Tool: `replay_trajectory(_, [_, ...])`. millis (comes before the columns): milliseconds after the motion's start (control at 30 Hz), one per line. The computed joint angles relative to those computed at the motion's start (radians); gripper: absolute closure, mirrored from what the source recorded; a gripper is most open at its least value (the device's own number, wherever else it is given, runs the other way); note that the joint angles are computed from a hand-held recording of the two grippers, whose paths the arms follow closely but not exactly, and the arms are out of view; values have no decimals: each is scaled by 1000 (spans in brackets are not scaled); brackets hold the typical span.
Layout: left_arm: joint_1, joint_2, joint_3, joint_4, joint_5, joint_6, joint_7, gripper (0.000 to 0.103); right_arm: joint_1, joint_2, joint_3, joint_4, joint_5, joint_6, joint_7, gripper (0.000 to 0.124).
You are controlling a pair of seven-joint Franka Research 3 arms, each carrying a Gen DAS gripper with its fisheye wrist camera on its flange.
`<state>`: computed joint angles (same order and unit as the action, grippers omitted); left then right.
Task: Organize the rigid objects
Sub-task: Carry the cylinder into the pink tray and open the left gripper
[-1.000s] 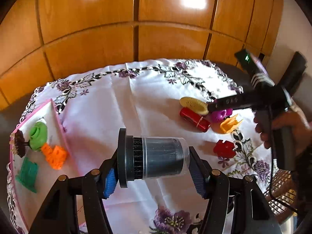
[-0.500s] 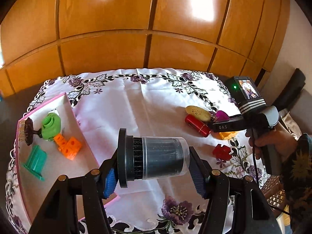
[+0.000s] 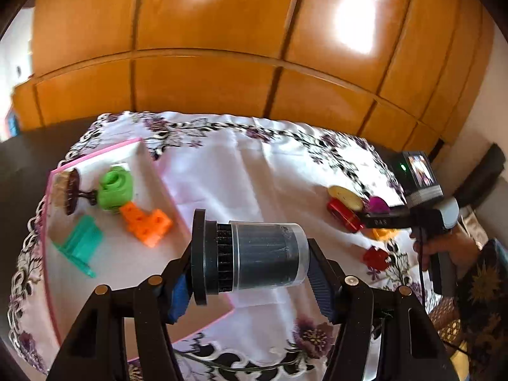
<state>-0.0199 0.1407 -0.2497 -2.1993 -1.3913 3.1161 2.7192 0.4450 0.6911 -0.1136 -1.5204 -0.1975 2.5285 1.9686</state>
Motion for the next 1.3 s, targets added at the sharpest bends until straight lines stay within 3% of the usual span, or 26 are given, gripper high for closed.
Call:
replay_trajectory(300, [44, -9, 51, -6, -55, 29, -49, 39, -4, -1, -1, -4, 4, 10, -10, 73])
replay_trajectory(467, [96, 16, 89, -20, 103, -48, -288, 39, -3, 1, -3, -2, 1, 9, -13, 73])
replay_trajectory(700, [159, 87, 53, 19, 255, -54, -437, 39, -1, 0, -5, -5, -3, 12, -14, 73])
replay_trajectory(800, [152, 126, 67, 45, 385, -42, -536, 39, 0, 0, -5, -5, -5, 12, -13, 73])
replay_trajectory(967, [83, 194, 169, 85, 640, -38, -773, 39, 1, 0, -5, -5, -6, 13, -15, 73])
replay_trajectory(1033, [95, 214, 163, 103, 682, -38, -796, 39, 1, -1, -6, -5, -8, 14, -16, 73])
replay_trajectory(1167, [15, 232, 257, 111, 834, -28, -934, 35, 1, -2, -6, -7, -9, 16, -19, 73])
replay_trajectory(1300, [32, 222, 240, 88, 885, 9, -979, 28, 1, -2, -6, -8, -10, 18, -20, 73])
